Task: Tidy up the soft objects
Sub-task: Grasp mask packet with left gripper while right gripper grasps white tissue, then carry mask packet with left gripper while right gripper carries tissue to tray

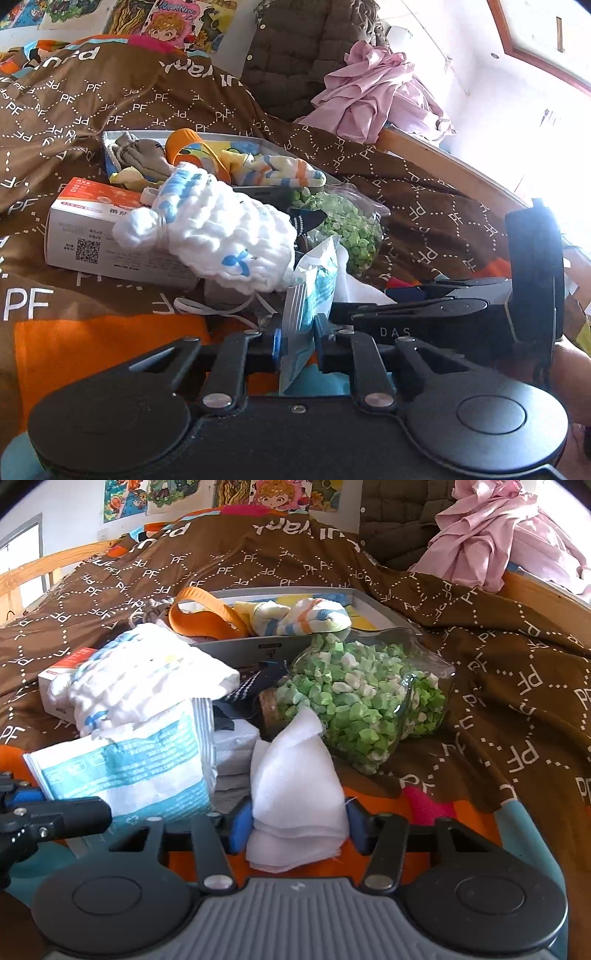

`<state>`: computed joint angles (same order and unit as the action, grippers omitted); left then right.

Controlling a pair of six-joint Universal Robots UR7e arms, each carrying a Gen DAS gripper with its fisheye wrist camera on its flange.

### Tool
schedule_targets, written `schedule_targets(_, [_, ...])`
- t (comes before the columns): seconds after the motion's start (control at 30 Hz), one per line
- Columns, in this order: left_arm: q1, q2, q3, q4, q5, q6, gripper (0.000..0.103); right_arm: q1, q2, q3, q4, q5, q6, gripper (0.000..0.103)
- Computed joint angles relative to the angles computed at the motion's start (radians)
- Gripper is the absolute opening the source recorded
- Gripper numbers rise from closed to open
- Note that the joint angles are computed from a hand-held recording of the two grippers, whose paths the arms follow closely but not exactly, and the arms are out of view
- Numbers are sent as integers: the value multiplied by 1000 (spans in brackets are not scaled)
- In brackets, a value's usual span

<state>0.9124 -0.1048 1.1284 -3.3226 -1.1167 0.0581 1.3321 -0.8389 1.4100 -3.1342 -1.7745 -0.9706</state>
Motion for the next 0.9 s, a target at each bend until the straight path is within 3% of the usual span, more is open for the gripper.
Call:
schedule_targets(0.23, [-9,2,13,-24,-1,21,13,0,-4,4,-15,8,4,21])
schedule_targets(0.33, [-16,1,27,-43,9,24,12,-2,-13,15,-9,16,8,15])
schedule_targets(0.6, [-45,-22,85,-103,30,-5,9,-12,-74,107,-90,93,-2,13])
schedule_targets(0.9, [-89,-57,169,-203,75,-68,9,-36,-115,210,-239,333,-103,13])
